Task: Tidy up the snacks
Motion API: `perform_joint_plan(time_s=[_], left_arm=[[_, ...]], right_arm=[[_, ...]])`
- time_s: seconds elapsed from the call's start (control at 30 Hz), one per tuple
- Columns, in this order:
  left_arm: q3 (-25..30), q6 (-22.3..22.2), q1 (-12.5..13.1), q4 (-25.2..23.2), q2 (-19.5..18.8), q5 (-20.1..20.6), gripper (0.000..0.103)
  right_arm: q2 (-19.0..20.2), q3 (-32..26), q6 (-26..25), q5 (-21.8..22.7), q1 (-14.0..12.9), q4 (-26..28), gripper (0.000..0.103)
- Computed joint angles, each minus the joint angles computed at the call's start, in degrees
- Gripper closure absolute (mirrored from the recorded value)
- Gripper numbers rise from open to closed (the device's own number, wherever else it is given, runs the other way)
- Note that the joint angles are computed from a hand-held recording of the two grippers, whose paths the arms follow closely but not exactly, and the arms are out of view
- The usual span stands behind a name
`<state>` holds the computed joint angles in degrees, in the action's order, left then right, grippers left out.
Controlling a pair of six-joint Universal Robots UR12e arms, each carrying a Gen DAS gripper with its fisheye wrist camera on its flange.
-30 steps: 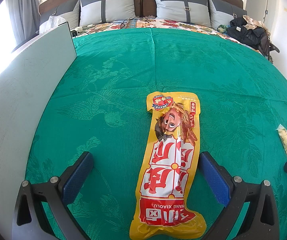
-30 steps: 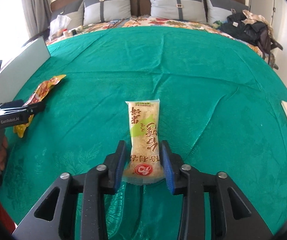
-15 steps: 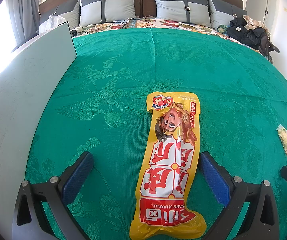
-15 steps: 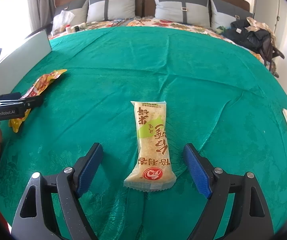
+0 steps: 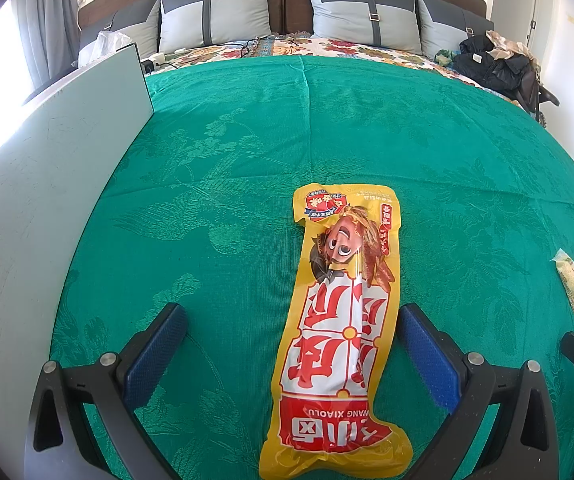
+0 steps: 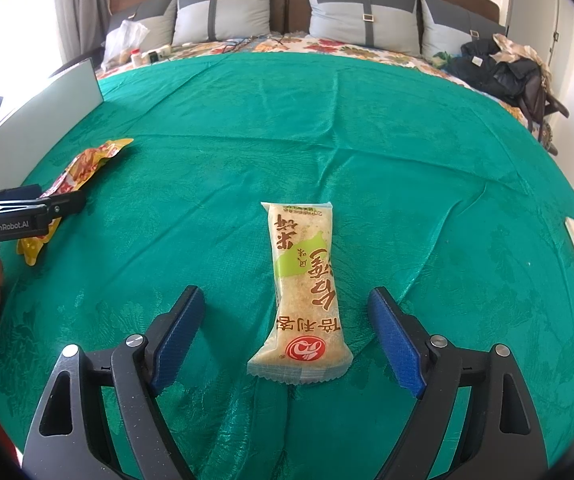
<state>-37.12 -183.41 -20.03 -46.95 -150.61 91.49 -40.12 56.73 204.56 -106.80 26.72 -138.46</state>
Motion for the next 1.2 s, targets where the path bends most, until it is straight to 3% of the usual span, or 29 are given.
perform_joint_plan(time_s=[1.2], left_arm=[[1.16,-0.17,0.00,-0.61,-0.62,0.39,0.000]], right_arm=[[-0.02,0.12,0.08,-0.09,0.00,-0.05,0.016]])
